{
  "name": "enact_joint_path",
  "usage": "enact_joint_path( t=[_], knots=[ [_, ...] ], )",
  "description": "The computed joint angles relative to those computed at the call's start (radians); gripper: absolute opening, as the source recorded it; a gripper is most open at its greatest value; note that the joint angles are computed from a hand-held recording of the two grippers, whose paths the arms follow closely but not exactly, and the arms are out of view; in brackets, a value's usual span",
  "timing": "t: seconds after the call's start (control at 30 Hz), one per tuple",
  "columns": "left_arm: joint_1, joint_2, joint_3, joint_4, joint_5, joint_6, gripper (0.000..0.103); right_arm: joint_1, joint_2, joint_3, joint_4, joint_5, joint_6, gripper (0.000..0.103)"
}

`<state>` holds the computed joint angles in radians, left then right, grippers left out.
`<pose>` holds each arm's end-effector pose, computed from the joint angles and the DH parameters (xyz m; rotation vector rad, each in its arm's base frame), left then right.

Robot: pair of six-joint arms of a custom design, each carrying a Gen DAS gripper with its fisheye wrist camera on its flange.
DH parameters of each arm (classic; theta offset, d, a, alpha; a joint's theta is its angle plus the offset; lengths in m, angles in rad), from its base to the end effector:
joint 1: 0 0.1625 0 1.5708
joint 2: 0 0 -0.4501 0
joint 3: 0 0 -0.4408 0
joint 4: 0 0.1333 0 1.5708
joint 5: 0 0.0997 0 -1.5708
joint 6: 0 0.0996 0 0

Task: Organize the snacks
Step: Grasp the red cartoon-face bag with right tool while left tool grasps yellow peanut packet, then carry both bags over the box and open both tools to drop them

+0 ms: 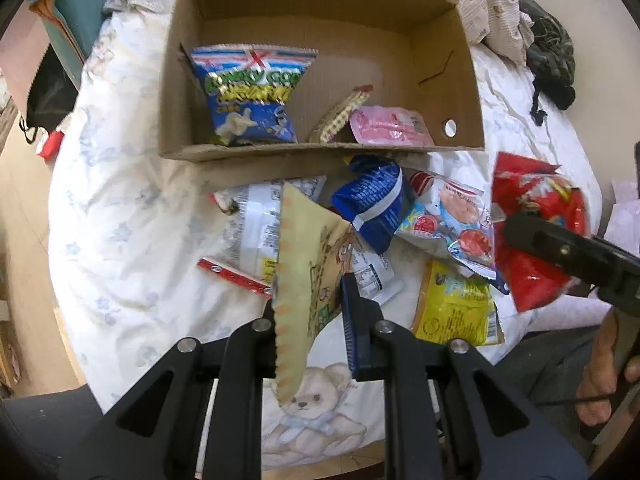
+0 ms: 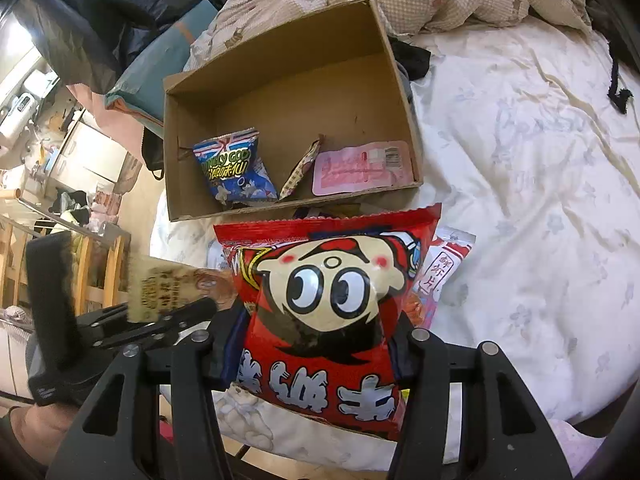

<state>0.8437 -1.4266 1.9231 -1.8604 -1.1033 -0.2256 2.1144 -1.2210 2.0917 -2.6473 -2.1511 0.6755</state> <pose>-0.2202 -0.5156 0.2905 0.7165 2.5349 -0.0445 0.3533 -0.4325 0.1871 -0.2608 -2.6864 0.6896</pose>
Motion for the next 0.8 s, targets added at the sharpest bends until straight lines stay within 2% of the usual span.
enact_joint_path(
  t=[0.23, 0.43, 0.8],
  knots=[
    [0.003, -0.018, -0.042, -0.04, 0.049, 0.035, 0.014, 0.017, 0.011, -0.007, -0.011, -0.019, -0.016, 0.056],
    [0.022, 0.038, -0.129, -0.085, 0.047, 0.072, 0.014, 0.039, 0.027, -0.042, -0.048, -0.07, -0.052, 0.056],
    [0.032, 0.162, -0.253, -0.186, 0.058, 0.161, 0.014, 0.001, 0.076, -0.15, -0.028, -0.099, -0.115, 0.056]
  ],
)
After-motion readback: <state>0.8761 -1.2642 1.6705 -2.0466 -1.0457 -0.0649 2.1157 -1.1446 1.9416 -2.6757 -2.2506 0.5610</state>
